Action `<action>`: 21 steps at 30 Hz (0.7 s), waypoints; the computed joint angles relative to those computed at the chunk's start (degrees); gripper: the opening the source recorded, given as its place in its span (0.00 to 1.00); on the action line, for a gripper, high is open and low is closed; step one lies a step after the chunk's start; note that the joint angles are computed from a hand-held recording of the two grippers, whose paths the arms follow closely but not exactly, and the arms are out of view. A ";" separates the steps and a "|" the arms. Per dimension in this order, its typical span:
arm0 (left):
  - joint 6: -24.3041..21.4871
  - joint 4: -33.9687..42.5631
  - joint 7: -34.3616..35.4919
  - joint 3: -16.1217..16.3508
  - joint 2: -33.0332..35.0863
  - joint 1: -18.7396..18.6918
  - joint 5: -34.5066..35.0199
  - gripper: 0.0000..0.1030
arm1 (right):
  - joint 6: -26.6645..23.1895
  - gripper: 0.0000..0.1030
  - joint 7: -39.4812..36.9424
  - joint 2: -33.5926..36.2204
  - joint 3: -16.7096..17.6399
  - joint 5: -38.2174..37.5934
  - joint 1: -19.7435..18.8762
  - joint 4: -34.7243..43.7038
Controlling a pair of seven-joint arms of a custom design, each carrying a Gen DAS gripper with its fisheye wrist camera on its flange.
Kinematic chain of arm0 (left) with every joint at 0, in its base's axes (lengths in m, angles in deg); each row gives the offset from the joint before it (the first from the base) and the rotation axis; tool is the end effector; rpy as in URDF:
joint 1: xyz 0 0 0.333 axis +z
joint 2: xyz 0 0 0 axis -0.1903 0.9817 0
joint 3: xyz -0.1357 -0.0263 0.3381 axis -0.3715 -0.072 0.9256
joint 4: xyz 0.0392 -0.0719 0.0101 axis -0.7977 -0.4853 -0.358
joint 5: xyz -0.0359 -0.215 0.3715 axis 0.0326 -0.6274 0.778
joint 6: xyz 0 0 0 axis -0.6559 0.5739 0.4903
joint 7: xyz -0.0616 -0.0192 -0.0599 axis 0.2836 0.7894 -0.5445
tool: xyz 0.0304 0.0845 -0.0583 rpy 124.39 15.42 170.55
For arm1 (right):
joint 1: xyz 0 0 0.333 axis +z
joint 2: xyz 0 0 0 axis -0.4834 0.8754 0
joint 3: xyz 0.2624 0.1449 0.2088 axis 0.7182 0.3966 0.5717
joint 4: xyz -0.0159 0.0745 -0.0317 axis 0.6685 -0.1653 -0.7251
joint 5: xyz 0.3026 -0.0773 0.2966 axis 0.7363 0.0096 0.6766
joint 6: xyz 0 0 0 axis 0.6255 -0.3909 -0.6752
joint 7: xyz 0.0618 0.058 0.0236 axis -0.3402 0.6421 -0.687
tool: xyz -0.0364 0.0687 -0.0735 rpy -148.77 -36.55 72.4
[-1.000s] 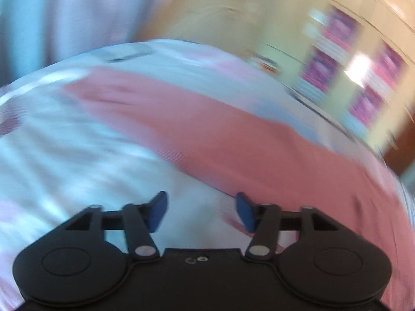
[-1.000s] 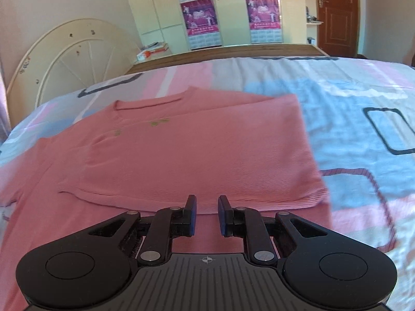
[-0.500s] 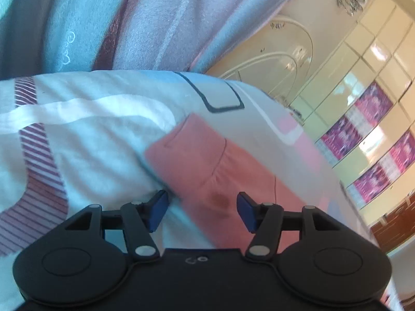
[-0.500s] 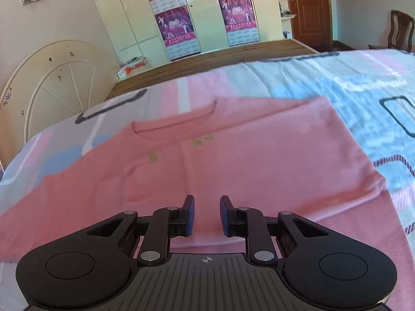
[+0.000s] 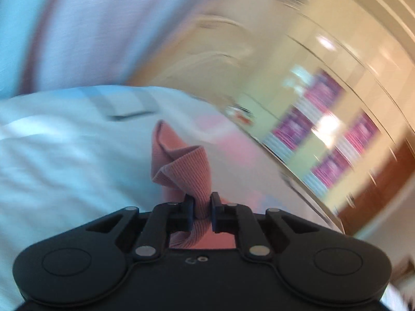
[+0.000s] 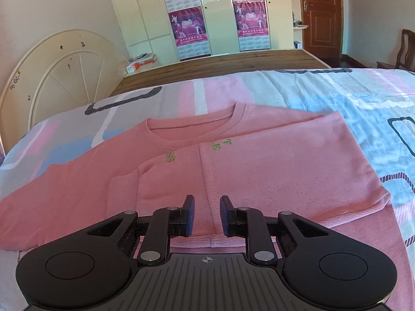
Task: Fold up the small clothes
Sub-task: 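Fold the held sleeve across the chest with the left gripper and release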
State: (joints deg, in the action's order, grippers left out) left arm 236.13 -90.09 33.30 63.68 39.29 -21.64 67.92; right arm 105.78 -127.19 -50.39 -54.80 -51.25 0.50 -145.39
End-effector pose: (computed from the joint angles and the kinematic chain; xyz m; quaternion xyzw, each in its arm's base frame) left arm 0.5920 -0.1450 0.3688 -0.7252 0.4554 -0.4723 0.2090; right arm 0.4807 0.3841 0.4288 -0.5212 0.7590 -0.2250 0.3188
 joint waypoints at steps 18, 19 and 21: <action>-35.29 40.66 17.89 26.97 23.32 -49.80 -7.09 0.12 | 15.33 0.20 13.98 -10.31 -1.33 -16.34 -11.20 -13.73; -38.30 42.82 15.07 29.78 25.63 -52.01 -5.61 0.23 | 16.00 0.20 14.36 -10.75 -1.38 -16.21 -11.88 -14.48; -37.90 43.02 12.29 31.40 27.49 -53.79 -3.64 0.47 | 16.30 0.20 14.70 -11.67 -1.22 -15.50 -13.05 -15.78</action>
